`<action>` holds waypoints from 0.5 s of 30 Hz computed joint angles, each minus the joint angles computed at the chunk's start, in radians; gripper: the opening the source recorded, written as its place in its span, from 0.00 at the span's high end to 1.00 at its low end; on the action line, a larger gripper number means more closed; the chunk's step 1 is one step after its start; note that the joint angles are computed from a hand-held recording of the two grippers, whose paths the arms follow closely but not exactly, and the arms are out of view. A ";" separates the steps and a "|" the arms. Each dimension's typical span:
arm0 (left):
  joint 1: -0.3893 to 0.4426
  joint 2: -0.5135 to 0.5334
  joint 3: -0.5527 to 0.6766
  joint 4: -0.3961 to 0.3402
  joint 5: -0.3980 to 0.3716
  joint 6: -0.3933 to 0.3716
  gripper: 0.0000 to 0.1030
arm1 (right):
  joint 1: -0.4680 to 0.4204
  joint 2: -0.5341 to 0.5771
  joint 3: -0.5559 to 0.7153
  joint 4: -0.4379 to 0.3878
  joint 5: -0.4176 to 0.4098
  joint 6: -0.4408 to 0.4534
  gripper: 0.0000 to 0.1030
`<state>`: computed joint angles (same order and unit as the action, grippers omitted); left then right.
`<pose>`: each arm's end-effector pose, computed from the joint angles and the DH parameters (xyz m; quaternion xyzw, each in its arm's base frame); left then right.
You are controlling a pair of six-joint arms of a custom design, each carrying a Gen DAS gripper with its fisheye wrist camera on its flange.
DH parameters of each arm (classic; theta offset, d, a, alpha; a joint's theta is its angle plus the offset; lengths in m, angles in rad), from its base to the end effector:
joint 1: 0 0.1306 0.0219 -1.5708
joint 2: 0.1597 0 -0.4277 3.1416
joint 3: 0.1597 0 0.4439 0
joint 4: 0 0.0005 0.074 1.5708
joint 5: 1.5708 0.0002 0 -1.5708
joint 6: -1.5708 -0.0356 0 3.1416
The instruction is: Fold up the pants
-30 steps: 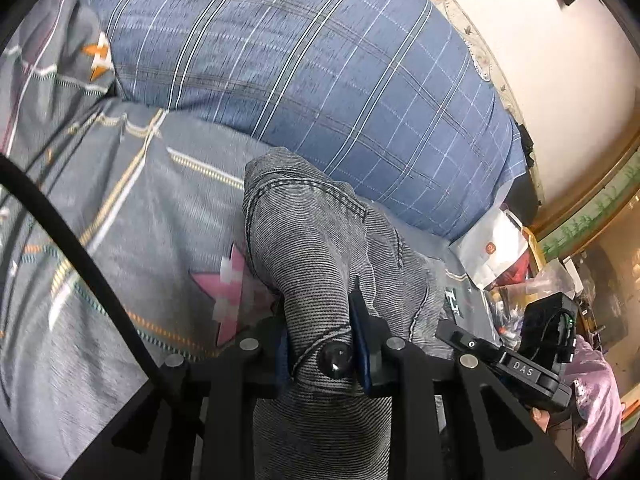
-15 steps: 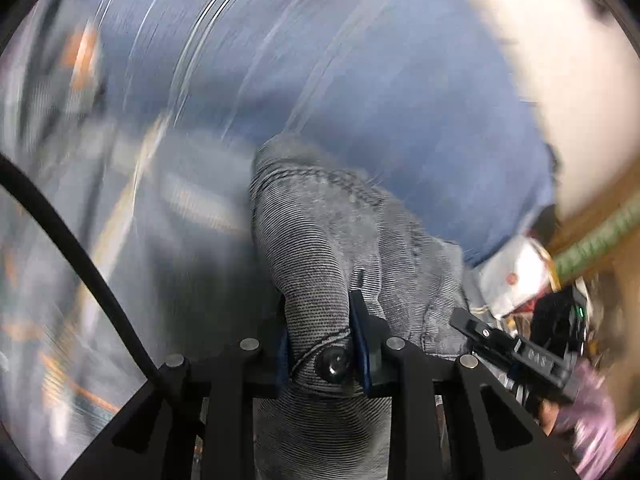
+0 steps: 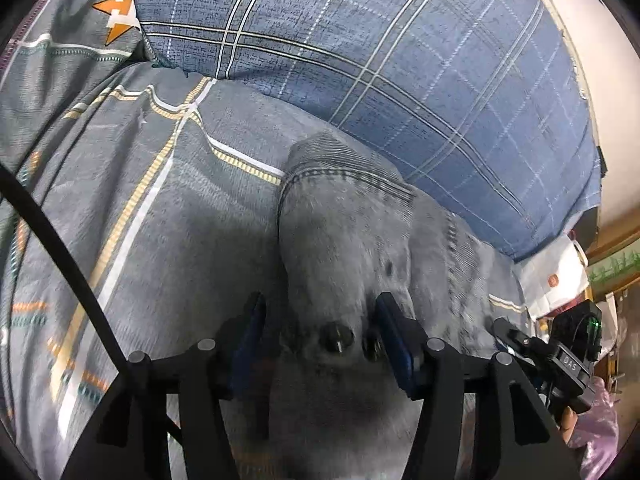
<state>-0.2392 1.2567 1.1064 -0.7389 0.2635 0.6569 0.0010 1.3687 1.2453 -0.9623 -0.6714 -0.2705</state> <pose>0.4476 -0.1192 0.4025 -0.1508 0.9231 -0.2551 0.2450 0.4916 0.0221 0.4131 0.0447 0.9189 0.3475 0.1814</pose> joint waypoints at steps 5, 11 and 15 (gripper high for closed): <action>-0.039 -0.059 -0.010 -0.085 -0.019 -0.051 0.41 | 0.004 -0.078 -0.024 -0.043 0.046 0.056 0.43; -0.072 -0.084 -0.081 -0.042 -0.038 -0.014 0.42 | 0.039 -0.079 -0.064 -0.076 0.130 0.089 0.43; -0.049 -0.079 -0.093 -0.011 0.012 0.018 0.42 | 0.045 -0.061 -0.052 -0.103 0.163 0.118 0.43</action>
